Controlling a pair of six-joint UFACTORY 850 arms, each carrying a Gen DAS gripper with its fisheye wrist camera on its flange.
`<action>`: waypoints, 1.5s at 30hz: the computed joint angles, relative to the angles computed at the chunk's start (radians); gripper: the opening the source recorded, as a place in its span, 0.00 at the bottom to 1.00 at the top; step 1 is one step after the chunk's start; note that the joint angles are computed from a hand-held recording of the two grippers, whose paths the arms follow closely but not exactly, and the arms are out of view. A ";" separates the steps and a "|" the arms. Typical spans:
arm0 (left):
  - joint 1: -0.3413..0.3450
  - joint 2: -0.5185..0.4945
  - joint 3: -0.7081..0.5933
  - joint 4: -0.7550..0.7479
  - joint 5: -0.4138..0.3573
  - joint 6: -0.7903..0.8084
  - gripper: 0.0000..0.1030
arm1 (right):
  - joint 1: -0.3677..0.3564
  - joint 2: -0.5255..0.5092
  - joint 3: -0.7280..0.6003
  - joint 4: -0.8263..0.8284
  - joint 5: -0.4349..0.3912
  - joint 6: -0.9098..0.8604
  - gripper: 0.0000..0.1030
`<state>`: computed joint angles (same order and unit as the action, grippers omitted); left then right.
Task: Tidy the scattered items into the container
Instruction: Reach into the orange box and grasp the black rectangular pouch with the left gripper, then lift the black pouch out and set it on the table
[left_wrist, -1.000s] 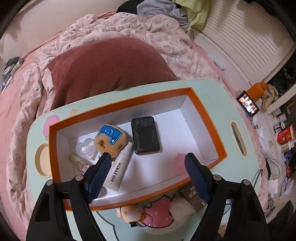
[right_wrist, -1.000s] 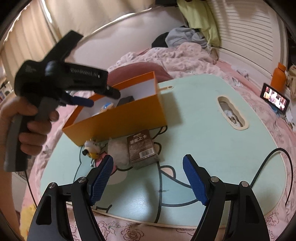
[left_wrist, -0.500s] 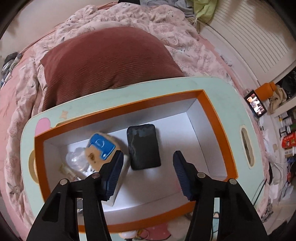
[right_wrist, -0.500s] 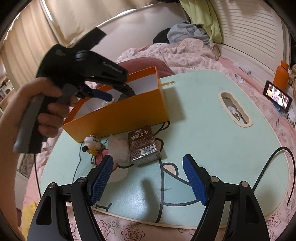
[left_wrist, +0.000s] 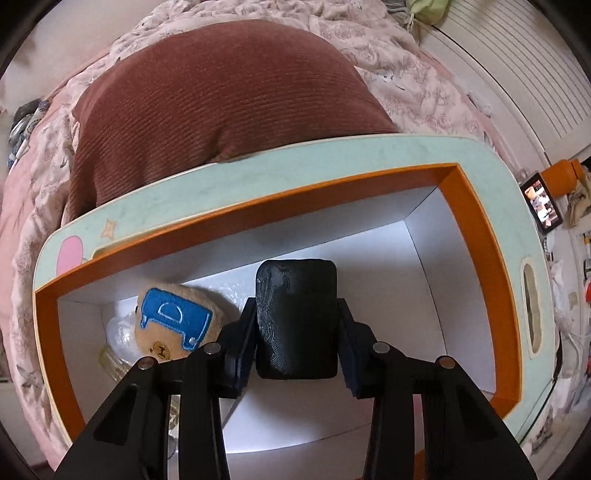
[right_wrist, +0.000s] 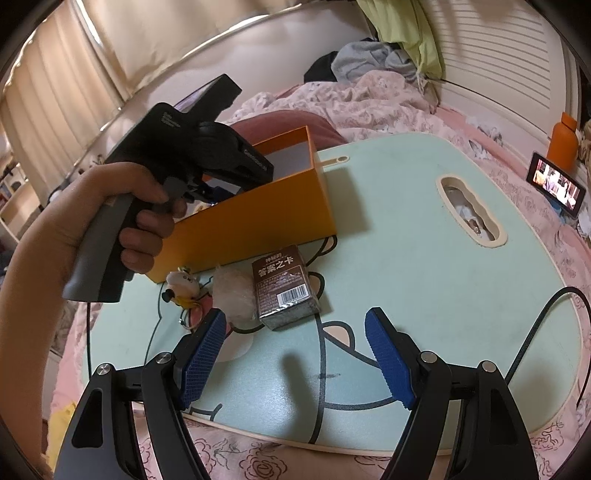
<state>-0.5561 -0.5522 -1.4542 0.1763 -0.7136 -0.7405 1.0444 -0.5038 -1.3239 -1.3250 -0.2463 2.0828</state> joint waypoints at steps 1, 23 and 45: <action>0.002 0.009 0.010 -0.001 0.011 0.001 0.39 | 0.000 0.001 0.002 -0.004 0.000 0.004 0.75; -0.186 0.533 0.590 0.499 0.352 -0.588 0.39 | 0.000 -0.002 -0.002 0.000 0.003 0.001 0.75; -0.237 0.601 0.741 0.966 0.388 -1.225 0.66 | 0.005 0.000 -0.003 0.013 -0.006 -0.014 0.75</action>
